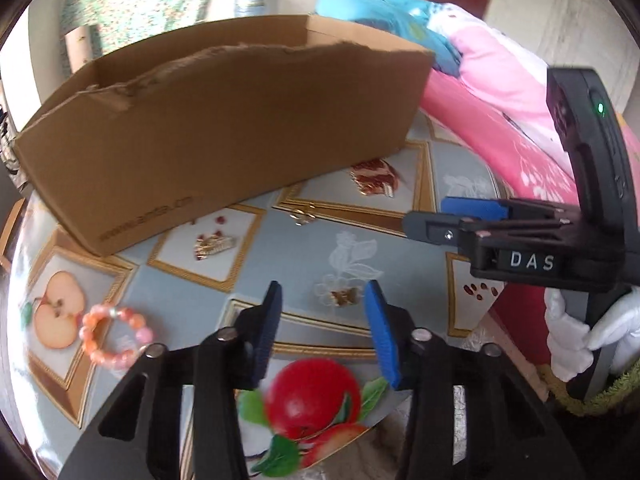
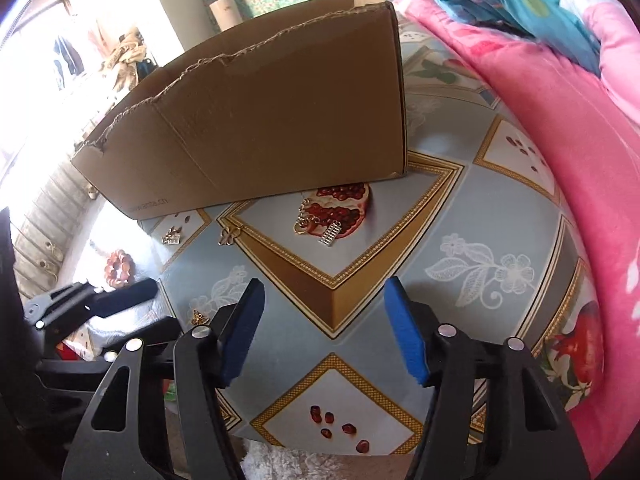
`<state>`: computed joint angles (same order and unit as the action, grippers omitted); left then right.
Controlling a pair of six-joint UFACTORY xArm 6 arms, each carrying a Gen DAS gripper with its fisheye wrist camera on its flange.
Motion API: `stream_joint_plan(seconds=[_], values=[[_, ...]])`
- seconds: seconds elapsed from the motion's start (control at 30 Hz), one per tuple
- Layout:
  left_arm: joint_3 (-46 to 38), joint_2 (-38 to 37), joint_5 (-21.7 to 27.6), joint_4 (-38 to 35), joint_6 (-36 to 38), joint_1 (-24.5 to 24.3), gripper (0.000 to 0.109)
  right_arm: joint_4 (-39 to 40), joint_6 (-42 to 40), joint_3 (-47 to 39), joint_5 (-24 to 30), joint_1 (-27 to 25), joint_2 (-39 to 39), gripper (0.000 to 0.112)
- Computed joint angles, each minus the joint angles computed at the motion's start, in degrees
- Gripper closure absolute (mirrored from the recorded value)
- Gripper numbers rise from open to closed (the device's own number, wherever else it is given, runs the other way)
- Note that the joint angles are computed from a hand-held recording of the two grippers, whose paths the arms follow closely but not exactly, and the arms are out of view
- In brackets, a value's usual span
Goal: Organize jewelry
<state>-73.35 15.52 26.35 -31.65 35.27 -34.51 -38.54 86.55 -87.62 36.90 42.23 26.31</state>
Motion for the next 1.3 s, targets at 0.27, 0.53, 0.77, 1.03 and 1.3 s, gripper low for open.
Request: stream_joint_plan(seconds=[0.27, 0.53, 0.77, 1.03, 1.3], values=[[0.4, 0.9, -2.1, 9.3, -3.2, -1.2, 0.088, -0.4, -0.7, 0.5, -0.8, -0.6, -0.3, 0.056], [-1.6, 2.3, -1.2, 10.4, -3.6, -2.0, 0.088, -0.6, -1.7, 0.1, -1.8, -1.2, 0.4, 0.056], [-2.0, 3.3, -2.5, 13.7, -4.9, -2.8, 0.089, -1.5, -1.5, 0.5, -2.6, -1.5, 0.4, 0.056], [-1.9, 3.5, -3.4, 13.2, -4.5, -2.8, 0.097, -2.3, -0.4, 1.1, -2.3, -1.5, -0.1, 0.056], [-1.4, 2.8, -3.7, 10.2, -3.5, -2.0, 0.097, -5.8, -0.1, 0.4, 0.6, -0.5, -0.6, 0.061]])
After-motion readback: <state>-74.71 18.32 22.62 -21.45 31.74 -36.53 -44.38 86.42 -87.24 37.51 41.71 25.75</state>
